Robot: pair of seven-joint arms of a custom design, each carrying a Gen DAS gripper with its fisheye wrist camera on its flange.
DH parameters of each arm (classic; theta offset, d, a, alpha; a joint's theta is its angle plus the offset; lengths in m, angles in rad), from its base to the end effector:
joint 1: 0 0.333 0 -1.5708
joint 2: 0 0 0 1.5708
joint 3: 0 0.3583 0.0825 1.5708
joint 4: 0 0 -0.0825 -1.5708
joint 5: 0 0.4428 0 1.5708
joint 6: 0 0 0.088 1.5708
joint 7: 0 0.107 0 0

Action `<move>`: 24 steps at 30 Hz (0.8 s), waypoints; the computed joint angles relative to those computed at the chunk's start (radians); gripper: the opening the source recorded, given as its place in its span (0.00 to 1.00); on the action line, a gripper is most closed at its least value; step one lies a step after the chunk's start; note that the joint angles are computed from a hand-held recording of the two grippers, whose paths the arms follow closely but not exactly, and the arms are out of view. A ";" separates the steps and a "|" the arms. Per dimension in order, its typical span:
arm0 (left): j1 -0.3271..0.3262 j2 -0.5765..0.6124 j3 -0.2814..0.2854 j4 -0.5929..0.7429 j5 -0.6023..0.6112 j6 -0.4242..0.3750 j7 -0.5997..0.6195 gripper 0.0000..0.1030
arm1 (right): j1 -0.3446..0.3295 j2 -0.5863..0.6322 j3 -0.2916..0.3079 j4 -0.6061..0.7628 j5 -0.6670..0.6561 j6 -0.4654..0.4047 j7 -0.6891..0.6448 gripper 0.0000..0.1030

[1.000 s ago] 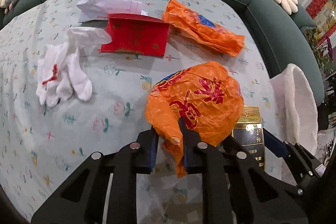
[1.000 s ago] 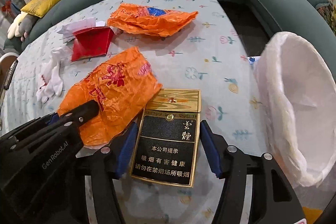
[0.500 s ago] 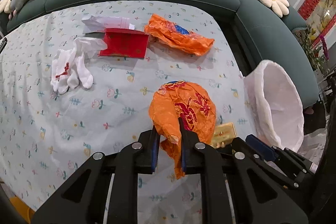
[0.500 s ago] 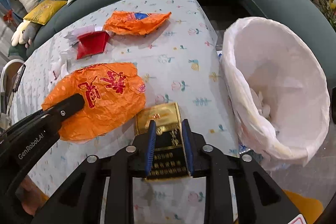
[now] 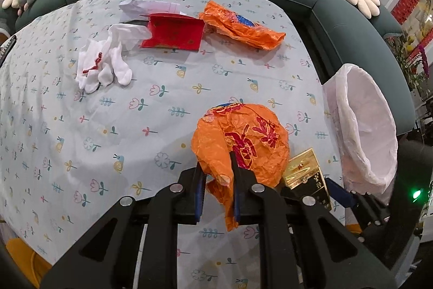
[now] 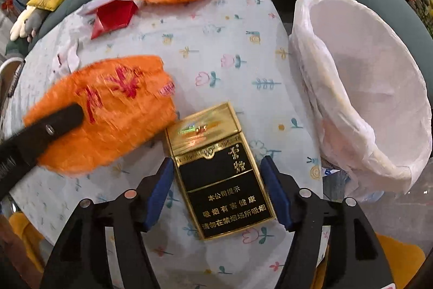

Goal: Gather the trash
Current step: 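Lift the box and orange bag with both grippers over the wastebasket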

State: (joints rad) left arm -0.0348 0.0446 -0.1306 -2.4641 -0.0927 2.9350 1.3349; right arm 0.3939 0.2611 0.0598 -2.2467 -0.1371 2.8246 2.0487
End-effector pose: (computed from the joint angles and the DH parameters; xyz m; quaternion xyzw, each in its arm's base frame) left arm 0.5444 -0.0849 0.3180 -0.7435 0.6341 -0.1882 0.0986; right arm 0.5522 0.2765 0.2758 -0.7303 0.6642 -0.0724 0.1425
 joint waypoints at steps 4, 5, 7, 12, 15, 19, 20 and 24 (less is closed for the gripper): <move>0.002 -0.001 0.003 0.000 -0.001 -0.004 -0.009 0.15 | 0.027 -0.003 -0.021 0.002 -0.088 -0.018 0.005 0.58; 0.002 -0.003 0.003 -0.001 0.000 -0.002 -0.012 0.15 | 0.027 -0.006 -0.020 0.000 -0.093 -0.018 0.003 0.58; 0.002 -0.009 0.003 -0.002 0.005 -0.001 -0.018 0.15 | 0.036 -0.019 -0.033 -0.012 -0.125 -0.006 0.028 0.57; -0.005 -0.028 0.000 -0.002 0.025 0.004 -0.036 0.15 | 0.027 -0.069 -0.043 -0.049 -0.166 0.037 0.081 0.56; -0.013 -0.037 -0.004 0.007 0.044 0.006 -0.051 0.15 | 0.013 -0.102 -0.049 -0.064 -0.192 0.061 0.110 0.56; -0.030 -0.045 -0.015 0.032 0.055 0.013 -0.062 0.15 | -0.017 -0.150 -0.054 -0.088 -0.229 0.091 0.139 0.56; -0.035 -0.046 -0.019 0.040 0.059 0.015 -0.065 0.15 | -0.023 -0.151 -0.054 -0.083 -0.239 0.093 0.150 0.56; -0.063 -0.036 -0.036 0.085 0.059 0.018 -0.063 0.15 | -0.058 -0.181 -0.061 -0.095 -0.276 0.112 0.183 0.56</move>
